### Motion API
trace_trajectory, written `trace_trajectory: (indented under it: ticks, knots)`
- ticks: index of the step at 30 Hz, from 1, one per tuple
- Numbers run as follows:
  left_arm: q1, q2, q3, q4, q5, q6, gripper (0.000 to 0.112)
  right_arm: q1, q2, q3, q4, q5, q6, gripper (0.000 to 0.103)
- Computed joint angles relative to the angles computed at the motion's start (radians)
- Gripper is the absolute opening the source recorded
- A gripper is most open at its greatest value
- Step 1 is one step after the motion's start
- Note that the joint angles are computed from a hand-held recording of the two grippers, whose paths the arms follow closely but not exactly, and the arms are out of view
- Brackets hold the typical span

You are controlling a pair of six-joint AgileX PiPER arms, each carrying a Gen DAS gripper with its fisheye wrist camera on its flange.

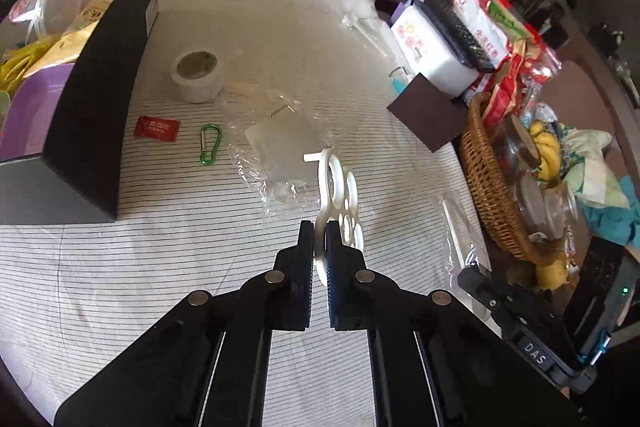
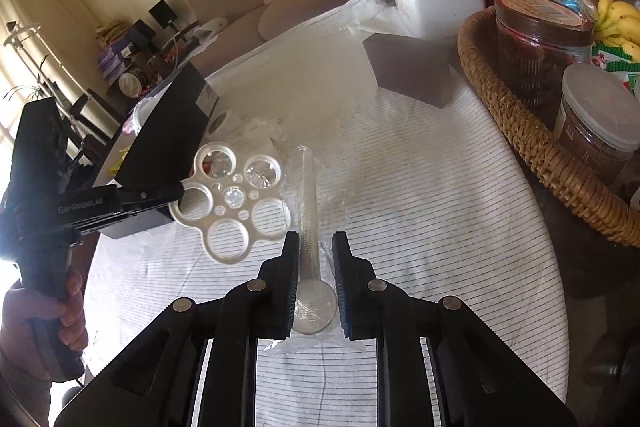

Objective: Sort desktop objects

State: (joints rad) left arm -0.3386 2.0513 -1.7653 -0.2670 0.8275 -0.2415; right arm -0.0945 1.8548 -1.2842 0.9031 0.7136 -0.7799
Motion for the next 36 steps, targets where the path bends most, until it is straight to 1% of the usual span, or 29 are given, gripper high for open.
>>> trace_trajectory:
  ticks: [3, 5, 7, 9, 12, 13, 15, 16, 17, 19, 20, 21, 23, 24, 25, 26, 27, 29, 30, 32, 33, 35, 36]
  knots:
    - [0.030, -0.090, 0.072, -0.025, -0.005, 0.042, 0.004, 0.022, -0.021, 0.022, 0.000, -0.021, -0.006, 0.016]
    - [0.057, -0.150, 0.094, -0.034, 0.016, 0.073, 0.003, 0.042, -0.029, 0.031, -0.005, -0.034, -0.004, 0.016]
    - [0.078, -0.194, 0.081, -0.023, 0.055, 0.091, 0.003, 0.065, -0.036, 0.038, -0.007, -0.046, -0.005, 0.016]
    - [0.105, -0.232, 0.046, -0.005, 0.110, 0.112, 0.003, 0.092, -0.037, 0.040, -0.019, -0.062, 0.004, 0.016]
    - [0.138, -0.250, -0.034, 0.051, 0.202, 0.137, 0.003, 0.130, -0.032, 0.035, -0.035, -0.072, 0.029, 0.016]
    - [0.150, -0.264, -0.027, 0.057, 0.214, 0.151, 0.003, 0.142, -0.033, 0.035, -0.040, -0.076, 0.035, 0.016]
    - [0.160, -0.296, 0.036, 0.079, 0.214, 0.179, 0.006, 0.163, -0.034, 0.034, -0.060, -0.085, 0.048, 0.016]
    - [0.152, -0.315, 0.095, 0.105, 0.197, 0.195, 0.013, 0.171, -0.033, 0.035, -0.071, -0.089, 0.053, 0.016]
    - [0.142, -0.339, 0.174, 0.131, 0.163, 0.206, 0.024, 0.178, -0.032, 0.036, -0.077, -0.089, 0.053, 0.016]
    - [0.130, -0.370, 0.328, 0.145, 0.093, 0.204, 0.039, 0.193, -0.023, 0.032, -0.099, -0.082, 0.057, 0.016]
    - [0.130, -0.378, 0.401, 0.134, 0.061, 0.199, 0.040, 0.203, -0.016, 0.027, -0.120, -0.076, 0.064, 0.017]
    - [0.132, -0.384, 0.471, 0.108, 0.029, 0.203, 0.040, 0.216, -0.009, 0.023, -0.149, -0.076, 0.078, 0.019]
    - [0.137, -0.391, 0.595, 0.048, -0.035, 0.220, 0.040, 0.246, 0.006, 0.013, -0.232, -0.076, 0.133, 0.020]
    - [0.135, -0.393, 0.645, 0.031, -0.063, 0.219, 0.040, 0.263, 0.012, 0.010, -0.285, -0.081, 0.173, 0.030]
    - [0.134, -0.395, 0.693, 0.009, -0.091, 0.222, 0.040, 0.279, 0.011, 0.013, -0.336, -0.096, 0.211, 0.036]
    - [0.133, -0.400, 0.737, -0.015, -0.120, 0.226, 0.040, 0.291, 0.002, 0.023, -0.365, -0.114, 0.228, 0.045]
    - [0.133, -0.410, 0.778, -0.038, -0.150, 0.231, 0.040, 0.298, -0.013, 0.039, -0.368, -0.129, 0.220, 0.046]
    - [0.128, -0.429, 0.842, -0.069, -0.197, 0.246, 0.040, 0.304, -0.048, 0.077, -0.313, -0.145, 0.153, 0.046]
    - [0.124, -0.438, 0.866, -0.074, -0.214, 0.250, 0.040, 0.303, -0.058, 0.090, -0.268, -0.136, 0.109, 0.048]
    - [0.118, -0.460, 0.920, -0.109, -0.253, 0.280, 0.040, 0.305, -0.066, 0.111, -0.166, -0.084, 0.015, 0.049]
    - [0.118, -0.466, 0.942, -0.138, -0.267, 0.308, 0.040, 0.314, -0.065, 0.122, -0.138, -0.062, -0.006, 0.049]
    - [0.112, -0.482, 0.977, -0.173, -0.301, 0.346, 0.040, 0.351, -0.054, 0.135, -0.140, -0.035, -0.002, 0.049]
    - [0.105, -0.493, 0.991, -0.169, -0.319, 0.348, 0.040, 0.378, -0.051, 0.140, -0.165, -0.042, 0.015, 0.049]
